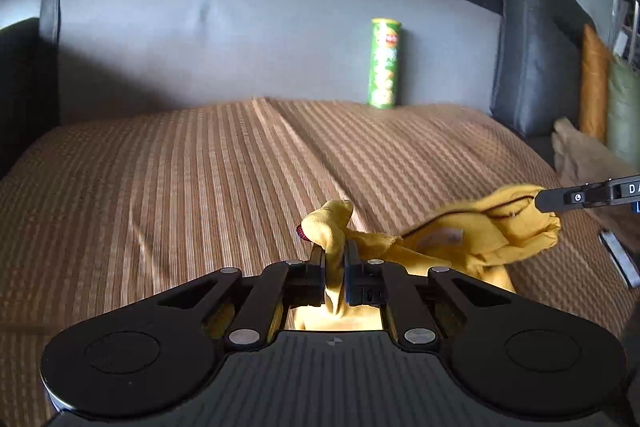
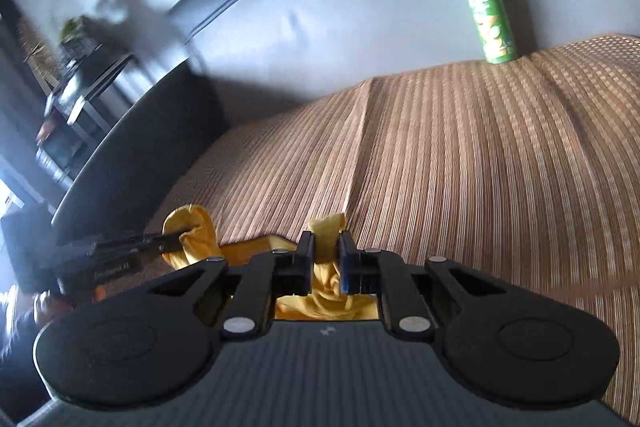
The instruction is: Fold clothes
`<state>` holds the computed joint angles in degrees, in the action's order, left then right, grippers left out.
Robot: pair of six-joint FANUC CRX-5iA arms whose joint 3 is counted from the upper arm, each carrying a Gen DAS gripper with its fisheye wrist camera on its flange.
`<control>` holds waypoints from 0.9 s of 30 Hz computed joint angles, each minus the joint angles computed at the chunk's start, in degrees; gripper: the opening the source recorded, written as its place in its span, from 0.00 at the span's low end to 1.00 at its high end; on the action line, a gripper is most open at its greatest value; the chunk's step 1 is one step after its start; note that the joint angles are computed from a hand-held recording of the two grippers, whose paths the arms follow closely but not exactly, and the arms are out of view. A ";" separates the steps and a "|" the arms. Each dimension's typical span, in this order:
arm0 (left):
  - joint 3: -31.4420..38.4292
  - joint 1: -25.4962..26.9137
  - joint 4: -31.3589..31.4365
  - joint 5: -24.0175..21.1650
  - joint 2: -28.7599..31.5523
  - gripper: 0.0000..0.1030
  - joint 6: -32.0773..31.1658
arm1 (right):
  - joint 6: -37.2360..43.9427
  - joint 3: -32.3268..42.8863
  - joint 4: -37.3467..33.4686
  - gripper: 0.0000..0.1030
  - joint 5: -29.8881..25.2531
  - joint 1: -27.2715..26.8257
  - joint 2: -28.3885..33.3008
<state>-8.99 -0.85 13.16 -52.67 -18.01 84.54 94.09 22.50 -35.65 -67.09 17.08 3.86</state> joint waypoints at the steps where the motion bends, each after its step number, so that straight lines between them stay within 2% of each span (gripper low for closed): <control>1: -2.08 0.29 0.71 -0.53 -1.67 0.03 0.14 | 0.69 -2.37 -0.58 0.14 -0.23 -0.25 -1.82; 3: -5.96 0.95 2.30 -1.74 -4.29 0.04 0.25 | 1.00 -6.83 -1.30 0.13 -0.75 -0.53 -4.60; 6: -8.65 0.17 0.55 -2.67 -5.68 0.07 2.08 | -0.90 -12.38 2.03 0.11 -0.31 1.52 -7.31; 9: -10.16 -0.04 -0.32 -2.13 -6.63 0.33 4.18 | -3.32 -16.74 5.38 0.11 0.52 3.84 -9.03; 13: -11.54 2.09 1.82 -2.34 -8.65 0.49 4.01 | -5.59 -19.85 8.40 0.05 3.91 5.92 -9.86; 20: -12.35 4.35 3.47 -4.91 -11.85 0.51 2.42 | -6.51 -18.95 9.57 0.11 4.16 5.97 -10.51; 22: -12.32 4.25 3.20 -5.67 -12.91 0.51 1.88 | -6.78 -19.49 10.55 0.17 4.89 6.24 -11.59; 24: -11.75 3.88 2.44 -5.92 -13.70 0.51 1.78 | -6.55 -20.22 12.52 0.38 6.39 7.09 -12.81; 25: -11.34 3.50 1.87 -5.83 -14.14 0.52 1.95 | -6.38 -20.85 13.67 0.42 7.39 7.72 -13.57; 27: -10.40 2.56 0.47 -5.35 -14.83 0.55 2.50 | -5.59 -21.29 14.94 0.44 8.45 8.83 -14.50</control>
